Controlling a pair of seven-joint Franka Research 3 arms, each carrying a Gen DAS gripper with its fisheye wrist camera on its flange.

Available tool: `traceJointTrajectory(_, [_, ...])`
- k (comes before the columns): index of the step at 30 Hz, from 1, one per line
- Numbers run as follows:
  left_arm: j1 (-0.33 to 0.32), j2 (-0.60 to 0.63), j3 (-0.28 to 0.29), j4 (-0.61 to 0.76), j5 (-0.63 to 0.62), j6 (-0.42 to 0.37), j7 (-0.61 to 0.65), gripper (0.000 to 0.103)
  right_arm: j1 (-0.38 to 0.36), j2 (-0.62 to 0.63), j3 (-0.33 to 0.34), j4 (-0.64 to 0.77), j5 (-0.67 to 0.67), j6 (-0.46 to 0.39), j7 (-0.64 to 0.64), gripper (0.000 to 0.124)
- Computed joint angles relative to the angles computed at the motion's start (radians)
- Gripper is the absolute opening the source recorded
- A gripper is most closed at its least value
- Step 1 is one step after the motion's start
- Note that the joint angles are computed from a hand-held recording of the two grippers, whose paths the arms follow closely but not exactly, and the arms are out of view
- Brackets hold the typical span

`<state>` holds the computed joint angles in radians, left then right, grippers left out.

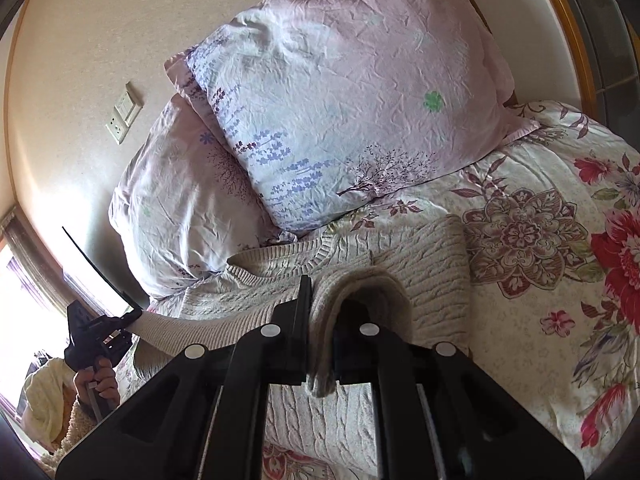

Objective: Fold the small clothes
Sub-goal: 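Carry the hem over the body toward the collar with both grippers, then open both grippers to lay the hem down near the collar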

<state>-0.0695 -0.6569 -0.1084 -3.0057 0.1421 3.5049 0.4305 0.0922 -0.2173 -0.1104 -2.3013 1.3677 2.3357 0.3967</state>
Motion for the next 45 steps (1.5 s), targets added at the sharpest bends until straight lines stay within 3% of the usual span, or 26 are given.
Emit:
traceJointTrajectory(9, [0.025,0.144,0.026,0.082,0.006,0.059,0.006,0.007,0.01,0.081,0.029,0.082,0.018,0.065,0.06,0.008])
traceJointTrajectory(21, [0.054,0.393,0.074,0.208,0.046,0.127,-0.08,0.007,0.008,0.299,0.101,0.251,-0.076,0.181,0.336,0.009])
traceJointTrajectory(24, [0.049,0.432,0.104,0.22,0.102,0.13,-0.142,0.007,-0.005,0.326,0.111,0.257,-0.085,0.172,0.379,0.009])
traceJointTrajectory(32, [0.077,0.45,0.108,0.236,0.188,0.108,-0.198,0.008,-0.013,0.343,0.131,0.267,-0.097,0.187,0.38,0.009])
traceJointTrajectory(36, [0.074,0.461,0.123,0.261,0.233,0.089,-0.244,0.009,-0.025,0.354,0.129,0.286,-0.101,0.148,0.427,0.01])
traceJointTrajectory(39, [0.072,0.483,0.134,0.285,0.274,0.101,-0.286,0.018,-0.035,0.358,0.13,0.294,-0.09,0.121,0.437,0.02])
traceJointTrajectory(41, [0.084,0.484,0.122,0.287,0.283,0.124,-0.279,0.037,-0.037,0.348,0.132,0.286,-0.07,0.125,0.419,0.039])
traceJointTrajectory(42, [0.097,0.475,0.099,0.283,0.258,0.124,-0.249,0.042,-0.036,0.34,0.133,0.279,-0.054,0.134,0.403,0.05])
traceJointTrajectory(43, [0.117,0.454,0.057,0.274,0.197,0.109,-0.191,0.054,-0.036,0.328,0.131,0.27,-0.044,0.142,0.386,0.056])
traceJointTrajectory(45, [0.163,0.409,-0.037,0.26,0.057,0.076,-0.062,0.065,-0.026,0.308,0.131,0.256,-0.04,0.182,0.358,0.057])
